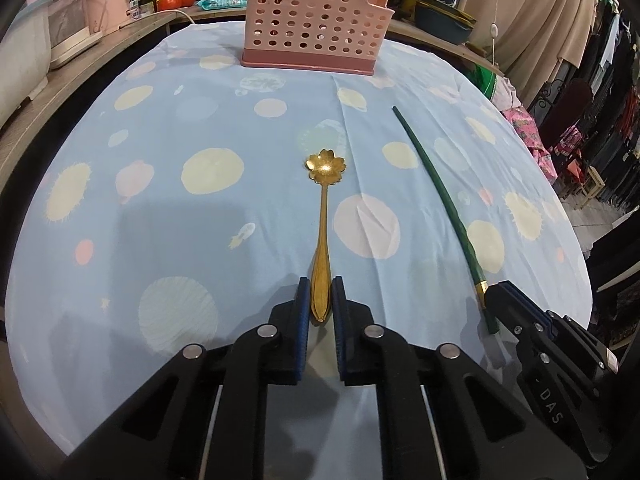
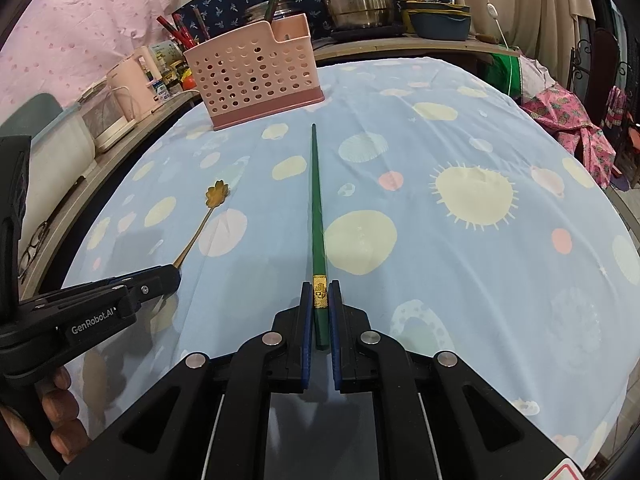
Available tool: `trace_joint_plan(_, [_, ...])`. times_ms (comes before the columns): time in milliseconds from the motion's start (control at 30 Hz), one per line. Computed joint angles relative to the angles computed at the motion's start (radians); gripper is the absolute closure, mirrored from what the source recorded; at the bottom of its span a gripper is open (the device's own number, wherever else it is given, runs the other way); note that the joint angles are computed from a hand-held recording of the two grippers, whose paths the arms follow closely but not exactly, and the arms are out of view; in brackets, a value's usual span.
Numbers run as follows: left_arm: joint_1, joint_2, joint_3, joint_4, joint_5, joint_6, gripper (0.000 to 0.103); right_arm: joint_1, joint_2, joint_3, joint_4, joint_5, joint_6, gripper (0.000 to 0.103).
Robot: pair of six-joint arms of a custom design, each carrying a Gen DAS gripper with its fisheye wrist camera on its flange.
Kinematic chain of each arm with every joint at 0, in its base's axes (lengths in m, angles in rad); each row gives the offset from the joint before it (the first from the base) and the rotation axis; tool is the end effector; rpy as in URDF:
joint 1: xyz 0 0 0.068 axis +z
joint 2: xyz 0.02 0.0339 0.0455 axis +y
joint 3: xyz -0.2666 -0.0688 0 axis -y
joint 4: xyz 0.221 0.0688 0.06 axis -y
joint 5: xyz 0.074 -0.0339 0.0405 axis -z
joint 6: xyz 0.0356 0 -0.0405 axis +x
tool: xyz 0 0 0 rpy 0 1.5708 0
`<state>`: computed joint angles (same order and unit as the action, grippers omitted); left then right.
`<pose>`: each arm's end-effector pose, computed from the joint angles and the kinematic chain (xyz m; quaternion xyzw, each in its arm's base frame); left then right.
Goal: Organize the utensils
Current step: 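Grasp the gold spoon by its handle with the left tool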
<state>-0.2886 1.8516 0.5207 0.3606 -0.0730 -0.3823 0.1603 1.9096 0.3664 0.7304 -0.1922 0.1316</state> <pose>0.2563 -0.0734 0.0789 -0.0555 0.9531 -0.0644 0.2906 0.2453 0.0465 0.0666 -0.0488 0.9241 0.1418 0.3514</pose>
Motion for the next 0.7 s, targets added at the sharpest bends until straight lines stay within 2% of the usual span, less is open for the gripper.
trace_joint_plan(533, [0.04,-0.18,-0.031,-0.061,0.009,0.005,0.093,-0.011,-0.204,-0.039,-0.072,-0.047,0.016,0.097])
trace_joint_plan(700, [0.054,-0.221,-0.034,-0.074,0.011,0.012,0.093,-0.018,-0.232,-0.034,-0.093,-0.051,0.012,0.1])
